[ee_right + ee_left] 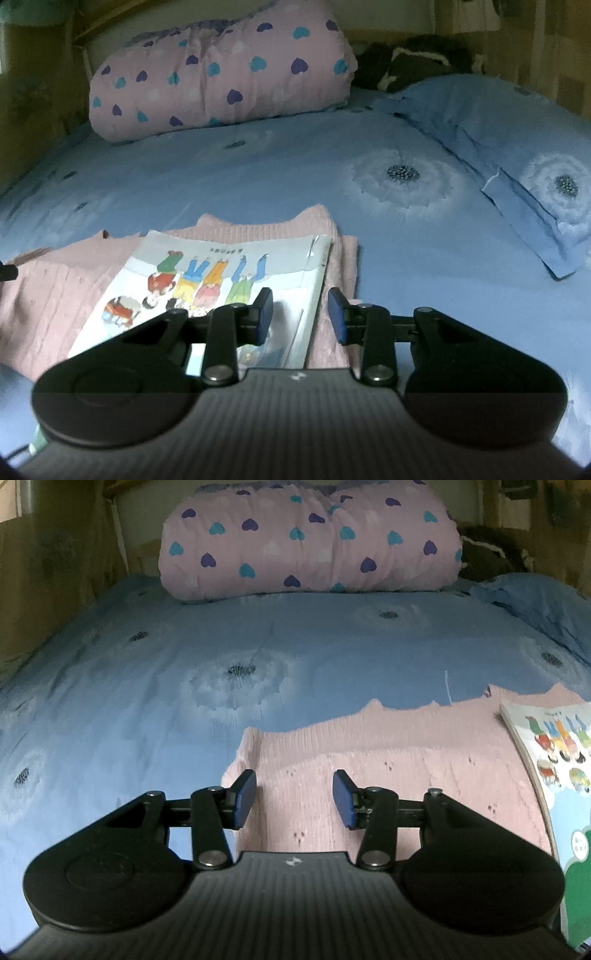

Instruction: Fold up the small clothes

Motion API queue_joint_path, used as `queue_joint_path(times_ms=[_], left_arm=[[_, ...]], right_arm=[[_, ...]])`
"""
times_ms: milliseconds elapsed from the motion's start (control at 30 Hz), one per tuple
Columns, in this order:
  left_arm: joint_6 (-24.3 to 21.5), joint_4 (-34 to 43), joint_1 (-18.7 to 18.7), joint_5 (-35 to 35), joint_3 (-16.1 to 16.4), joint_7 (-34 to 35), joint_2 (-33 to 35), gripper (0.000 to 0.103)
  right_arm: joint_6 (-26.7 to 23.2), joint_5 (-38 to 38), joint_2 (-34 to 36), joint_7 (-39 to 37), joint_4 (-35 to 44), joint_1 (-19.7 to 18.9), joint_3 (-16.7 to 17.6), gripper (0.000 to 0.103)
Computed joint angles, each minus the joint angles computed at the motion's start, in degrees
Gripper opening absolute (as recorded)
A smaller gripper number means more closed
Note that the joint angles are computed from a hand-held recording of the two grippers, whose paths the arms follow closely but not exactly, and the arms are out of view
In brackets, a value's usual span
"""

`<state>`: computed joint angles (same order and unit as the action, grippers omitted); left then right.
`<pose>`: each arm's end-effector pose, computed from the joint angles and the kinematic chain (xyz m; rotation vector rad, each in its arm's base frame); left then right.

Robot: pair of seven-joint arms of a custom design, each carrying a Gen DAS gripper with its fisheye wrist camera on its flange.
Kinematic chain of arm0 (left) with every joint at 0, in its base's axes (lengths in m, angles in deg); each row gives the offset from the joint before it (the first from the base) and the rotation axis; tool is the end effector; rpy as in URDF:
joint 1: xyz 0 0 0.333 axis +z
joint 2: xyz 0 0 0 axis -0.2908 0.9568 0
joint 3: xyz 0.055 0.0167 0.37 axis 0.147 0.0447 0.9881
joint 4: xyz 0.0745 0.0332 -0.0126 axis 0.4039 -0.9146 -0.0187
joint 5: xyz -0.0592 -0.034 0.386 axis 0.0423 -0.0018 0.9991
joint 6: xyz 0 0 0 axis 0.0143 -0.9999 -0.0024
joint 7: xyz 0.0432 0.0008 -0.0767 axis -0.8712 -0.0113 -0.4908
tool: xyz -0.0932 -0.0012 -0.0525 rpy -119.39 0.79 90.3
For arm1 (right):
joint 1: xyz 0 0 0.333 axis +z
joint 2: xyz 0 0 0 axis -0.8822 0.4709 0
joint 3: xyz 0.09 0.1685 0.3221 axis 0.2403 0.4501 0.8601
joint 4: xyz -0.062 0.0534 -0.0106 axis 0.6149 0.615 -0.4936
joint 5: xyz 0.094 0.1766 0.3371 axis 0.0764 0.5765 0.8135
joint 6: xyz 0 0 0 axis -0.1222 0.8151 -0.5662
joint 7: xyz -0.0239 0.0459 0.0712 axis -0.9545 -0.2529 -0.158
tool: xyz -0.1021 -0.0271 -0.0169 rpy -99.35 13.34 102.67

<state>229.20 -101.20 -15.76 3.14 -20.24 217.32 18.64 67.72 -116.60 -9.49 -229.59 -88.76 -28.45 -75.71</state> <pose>0.7437 -0.0982 0.4908 -1.2529 2.0831 -0.8931 0.5871 0.3748 0.4429 -1.2519 2.0012 -0.9507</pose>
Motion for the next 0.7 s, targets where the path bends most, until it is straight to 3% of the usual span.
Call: queue_joint_path(times_ms=[367,533,700], left_arm=[[-2.1,0.6,1.1,-1.5,-1.3,1.7,0.7,0.052],[-1.4,1.3,-0.1,-1.4,0.2,-0.7,1.4,0.053],[-2.2,2.5,0.4,-1.8,0.0,-2.1,2.5,0.053]], right_arm=[[0.1,3.9,0.3,-5.1,1.7,-0.2,0.5,0.039],[4.3,3.9,0.6,-2.0,2.6,-1.5,-1.3,0.037],[-1.7,9.0,2.1,-4.8,7.3,-1.9,-1.5,0.037]])
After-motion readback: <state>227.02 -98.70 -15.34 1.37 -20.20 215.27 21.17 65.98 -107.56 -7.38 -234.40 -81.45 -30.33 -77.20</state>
